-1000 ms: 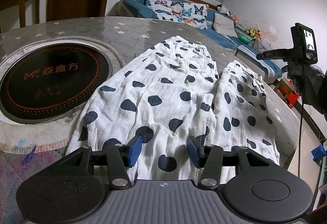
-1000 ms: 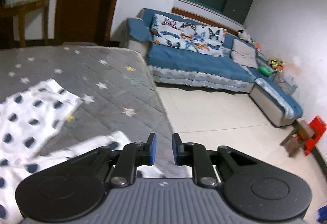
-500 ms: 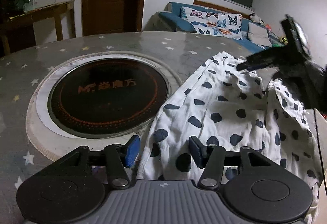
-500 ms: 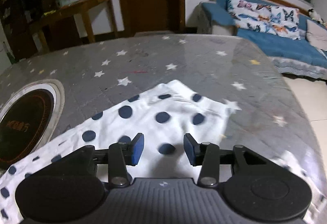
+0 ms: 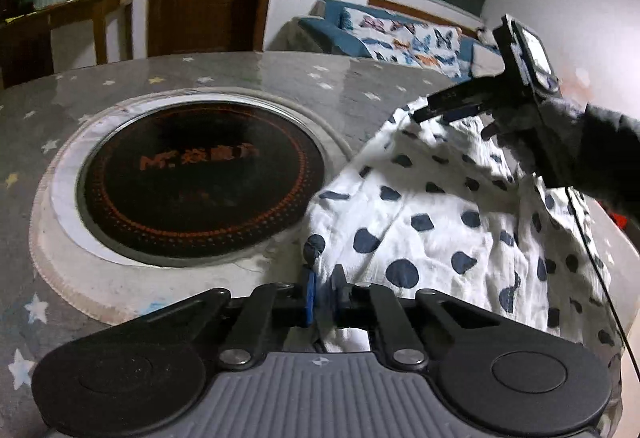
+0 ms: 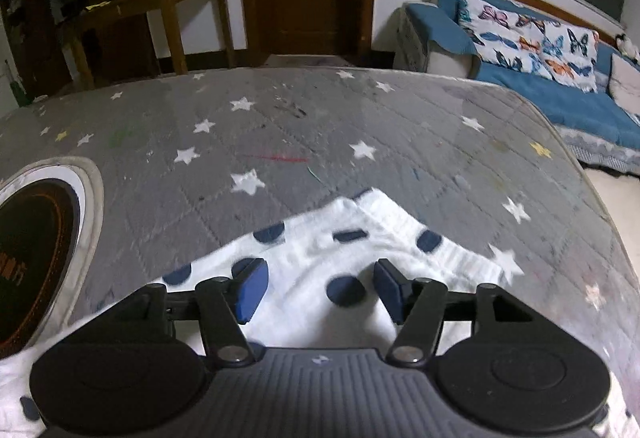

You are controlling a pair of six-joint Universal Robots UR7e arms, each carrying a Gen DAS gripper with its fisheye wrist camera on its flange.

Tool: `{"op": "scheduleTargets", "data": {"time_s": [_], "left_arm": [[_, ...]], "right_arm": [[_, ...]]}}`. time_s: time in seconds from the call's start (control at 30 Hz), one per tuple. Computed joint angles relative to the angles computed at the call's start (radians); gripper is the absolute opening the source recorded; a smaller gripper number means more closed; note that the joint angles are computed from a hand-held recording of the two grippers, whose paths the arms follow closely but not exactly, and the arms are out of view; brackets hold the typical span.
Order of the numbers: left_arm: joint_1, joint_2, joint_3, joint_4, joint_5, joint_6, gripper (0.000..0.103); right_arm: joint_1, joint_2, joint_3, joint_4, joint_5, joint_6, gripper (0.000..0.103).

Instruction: Fold clothes

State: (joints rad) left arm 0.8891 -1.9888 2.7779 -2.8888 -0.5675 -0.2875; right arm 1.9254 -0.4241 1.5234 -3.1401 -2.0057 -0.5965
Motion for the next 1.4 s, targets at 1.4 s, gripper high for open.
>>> {"op": "scheduleTargets", "data": {"time_s": [1.4], "left_arm": [[-0.164,0.024,-0.034,0.115,-0.102,-0.055,0.033]], "right_arm": [[-0.061,-0.342,0.361,-0.086,-0.06,0.0,0.059]]}}
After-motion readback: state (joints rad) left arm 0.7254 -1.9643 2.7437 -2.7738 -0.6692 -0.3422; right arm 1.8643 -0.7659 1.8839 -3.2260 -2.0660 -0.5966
